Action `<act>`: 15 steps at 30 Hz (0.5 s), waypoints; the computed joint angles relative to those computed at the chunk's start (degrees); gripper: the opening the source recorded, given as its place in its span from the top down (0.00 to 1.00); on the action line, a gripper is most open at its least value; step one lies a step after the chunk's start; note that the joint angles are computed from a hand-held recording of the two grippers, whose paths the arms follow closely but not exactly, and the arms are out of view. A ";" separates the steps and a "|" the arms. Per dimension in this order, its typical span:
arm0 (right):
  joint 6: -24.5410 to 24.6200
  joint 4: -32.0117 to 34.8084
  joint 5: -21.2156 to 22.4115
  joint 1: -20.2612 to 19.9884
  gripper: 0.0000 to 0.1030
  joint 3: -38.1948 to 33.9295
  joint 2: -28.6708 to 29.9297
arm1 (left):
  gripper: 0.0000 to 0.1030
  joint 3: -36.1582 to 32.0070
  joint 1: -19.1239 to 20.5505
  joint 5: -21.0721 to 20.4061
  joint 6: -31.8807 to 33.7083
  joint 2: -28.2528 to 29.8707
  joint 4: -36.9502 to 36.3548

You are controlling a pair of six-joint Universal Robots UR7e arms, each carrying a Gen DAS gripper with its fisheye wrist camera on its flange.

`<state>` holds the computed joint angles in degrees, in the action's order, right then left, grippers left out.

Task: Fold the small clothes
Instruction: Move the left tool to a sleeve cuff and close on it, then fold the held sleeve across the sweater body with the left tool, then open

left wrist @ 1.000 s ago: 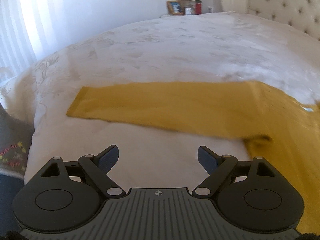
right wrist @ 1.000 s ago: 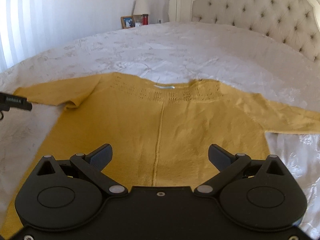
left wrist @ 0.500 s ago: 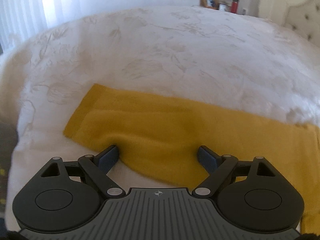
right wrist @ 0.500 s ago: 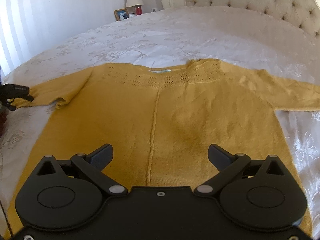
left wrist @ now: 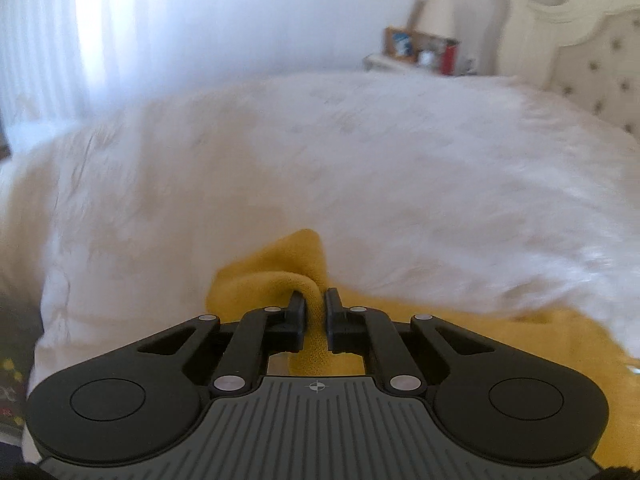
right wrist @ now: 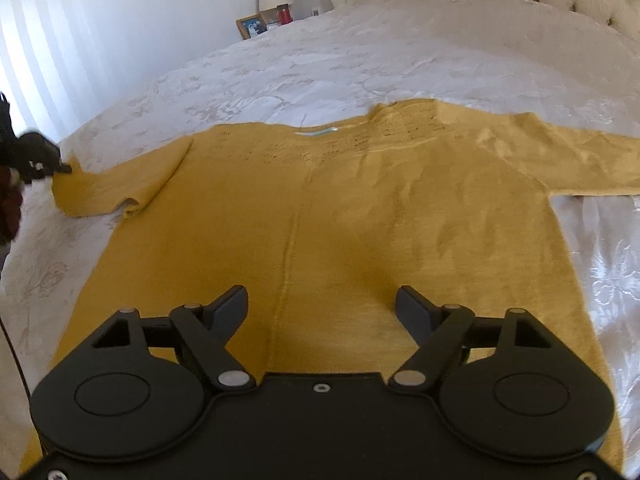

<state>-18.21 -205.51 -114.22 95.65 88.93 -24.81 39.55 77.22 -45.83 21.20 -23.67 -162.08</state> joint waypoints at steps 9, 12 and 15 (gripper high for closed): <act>3.50 -5.88 3.71 -2.45 0.20 5.05 -2.56 | 0.91 9.23 -7.77 -6.35 2.14 -2.87 -2.08; 5.29 -7.79 5.88 -3.34 0.20 7.15 -3.71 | 0.91 11.18 -9.46 -6.75 3.11 -2.17 -2.85; 5.13 -8.75 5.55 -3.73 0.20 7.52 -4.00 | 0.91 14.15 -11.17 -8.11 4.03 -1.93 -2.53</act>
<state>-13.08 -214.26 -108.66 91.92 96.45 -28.81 53.71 66.05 -53.94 25.23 -25.60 -164.61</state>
